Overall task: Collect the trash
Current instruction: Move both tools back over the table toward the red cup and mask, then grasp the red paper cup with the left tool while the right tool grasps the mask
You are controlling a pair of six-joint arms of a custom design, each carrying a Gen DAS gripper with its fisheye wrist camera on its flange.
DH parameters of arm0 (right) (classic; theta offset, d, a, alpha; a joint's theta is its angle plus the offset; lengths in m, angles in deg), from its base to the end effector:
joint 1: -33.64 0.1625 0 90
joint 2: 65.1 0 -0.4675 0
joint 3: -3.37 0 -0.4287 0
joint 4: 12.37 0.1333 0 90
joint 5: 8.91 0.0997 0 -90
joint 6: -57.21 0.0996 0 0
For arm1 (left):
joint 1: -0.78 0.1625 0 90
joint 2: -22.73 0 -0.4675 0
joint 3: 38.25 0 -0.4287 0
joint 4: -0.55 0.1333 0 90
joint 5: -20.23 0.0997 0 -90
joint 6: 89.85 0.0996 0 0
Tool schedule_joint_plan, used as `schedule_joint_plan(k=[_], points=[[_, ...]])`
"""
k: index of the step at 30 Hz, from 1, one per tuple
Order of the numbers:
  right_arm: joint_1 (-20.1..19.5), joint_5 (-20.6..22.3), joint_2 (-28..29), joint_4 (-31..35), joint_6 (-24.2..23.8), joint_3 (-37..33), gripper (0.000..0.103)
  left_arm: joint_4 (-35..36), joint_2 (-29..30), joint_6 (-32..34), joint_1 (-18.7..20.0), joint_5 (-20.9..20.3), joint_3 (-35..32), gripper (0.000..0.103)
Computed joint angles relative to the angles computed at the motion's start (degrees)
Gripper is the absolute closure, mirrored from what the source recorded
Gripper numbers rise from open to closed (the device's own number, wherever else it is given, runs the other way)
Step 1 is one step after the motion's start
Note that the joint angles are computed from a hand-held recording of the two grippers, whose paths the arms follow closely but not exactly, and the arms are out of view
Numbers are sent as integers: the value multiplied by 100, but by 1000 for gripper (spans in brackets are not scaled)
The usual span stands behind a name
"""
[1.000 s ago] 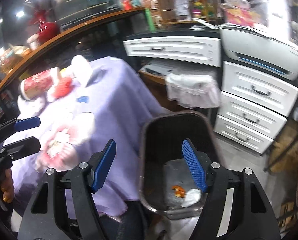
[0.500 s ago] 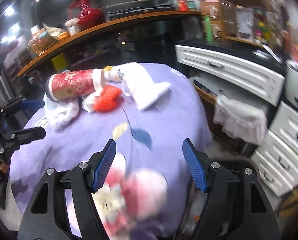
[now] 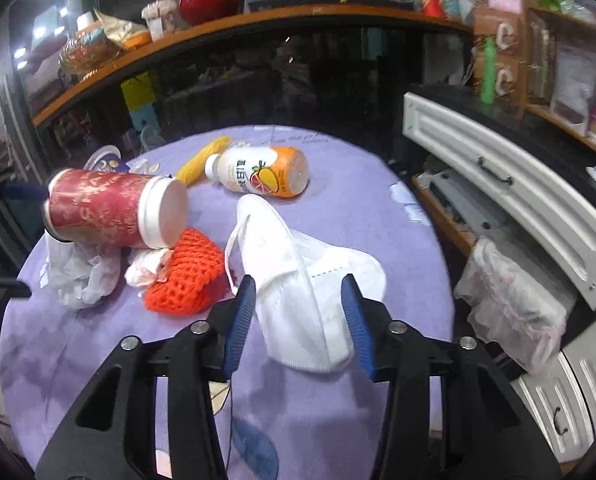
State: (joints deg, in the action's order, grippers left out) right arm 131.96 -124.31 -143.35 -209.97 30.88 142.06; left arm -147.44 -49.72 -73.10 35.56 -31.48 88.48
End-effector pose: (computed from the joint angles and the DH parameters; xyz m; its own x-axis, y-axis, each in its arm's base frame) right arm 0.1534 -0.4227 0.2592 -0.7982 -0.1366 0.5866 -0.5048 0.6831 -0.5278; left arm -0.2960 -0.4430 0.1886 -0.2240 0.7595 -0.6108 0.9234 0.3659 0.1162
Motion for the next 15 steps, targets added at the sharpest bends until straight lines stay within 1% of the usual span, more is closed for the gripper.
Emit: schedule_joint_plan(k=[1,2,4,5,7,9,11,15], points=[[-23,-43,53,138,-25,-75,77,218,110,79,22,111,-146,6],[-51,-23,67,239,-47,-110,80,361,161,111,36,153,-225,6],[-95,53,63,363,-53,-114,89,847,341,130,90,259,-498,6],[-120,110,44,394,-37,-97,92,948,397,147,112,342,-568,6],[-200,353,-82,457,-9,-17,98,1210,544,198,127,588,-732,6],[-194,470,-125,359,-76,62,100,1430,648,291,132,713,-862,6],[-113,479,-146,196,-150,146,100,1706,772,346,147,851,-1009,6],[-20,536,-255,90,-95,274,101,2297,1006,276,184,1085,-1263,6]])
